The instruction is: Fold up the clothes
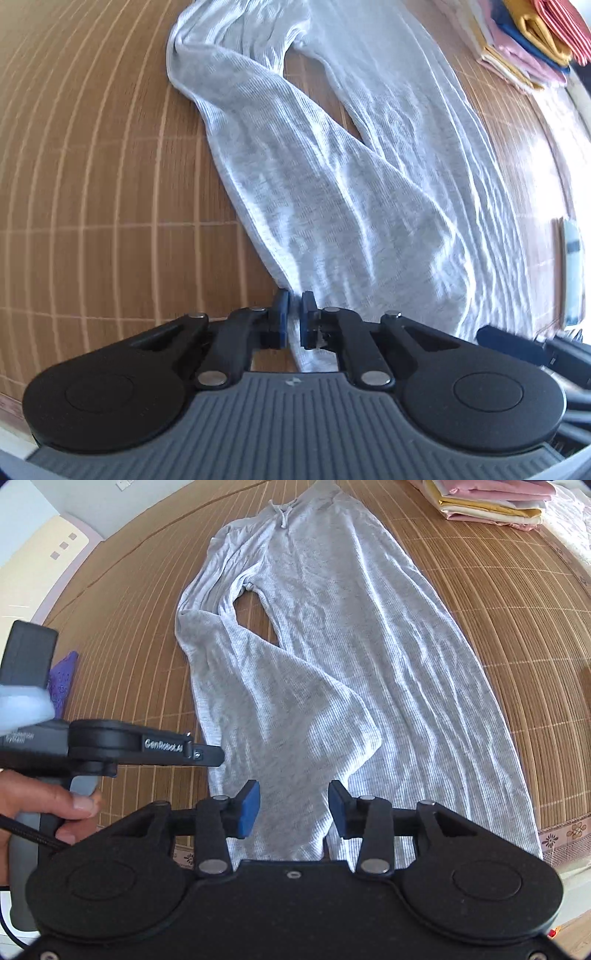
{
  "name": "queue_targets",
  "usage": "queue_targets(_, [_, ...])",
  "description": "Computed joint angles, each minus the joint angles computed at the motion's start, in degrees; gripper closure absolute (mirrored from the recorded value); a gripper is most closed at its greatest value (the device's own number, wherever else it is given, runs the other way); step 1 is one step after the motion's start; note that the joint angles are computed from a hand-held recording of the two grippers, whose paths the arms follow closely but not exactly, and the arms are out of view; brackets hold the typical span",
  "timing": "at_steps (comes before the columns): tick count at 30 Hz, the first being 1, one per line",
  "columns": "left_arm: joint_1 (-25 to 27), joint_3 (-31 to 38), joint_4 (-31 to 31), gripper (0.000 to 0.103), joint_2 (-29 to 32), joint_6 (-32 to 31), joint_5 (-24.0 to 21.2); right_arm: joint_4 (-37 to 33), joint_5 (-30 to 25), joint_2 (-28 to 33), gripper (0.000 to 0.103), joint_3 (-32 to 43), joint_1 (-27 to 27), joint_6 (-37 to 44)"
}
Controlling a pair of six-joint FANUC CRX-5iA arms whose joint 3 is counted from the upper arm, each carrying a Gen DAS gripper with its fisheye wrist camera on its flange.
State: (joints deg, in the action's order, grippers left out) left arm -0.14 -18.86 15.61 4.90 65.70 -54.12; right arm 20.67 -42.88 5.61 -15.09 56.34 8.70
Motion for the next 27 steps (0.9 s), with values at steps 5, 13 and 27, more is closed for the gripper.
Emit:
queue_targets(5, [4.0, 3.16, -8.41, 0.097, -0.92, -3.87, -5.17, -0.75, 0.5, -0.23, 0.056, -0.14, -0.61, 1.77])
queue_targets(13, [11.33, 1.65, 3.76, 0.096, -0.16, -7.63, -10.21, -1.83, 2.27, 1.11, 0.05, 1.02, -0.89, 2.99])
queue_targets(27, [2.8, -1.8, 4.93, 0.086, 0.27, 0.38, 0.97, -4.35, -0.95, 2.52, 0.044, 3.56, -0.04, 6.31])
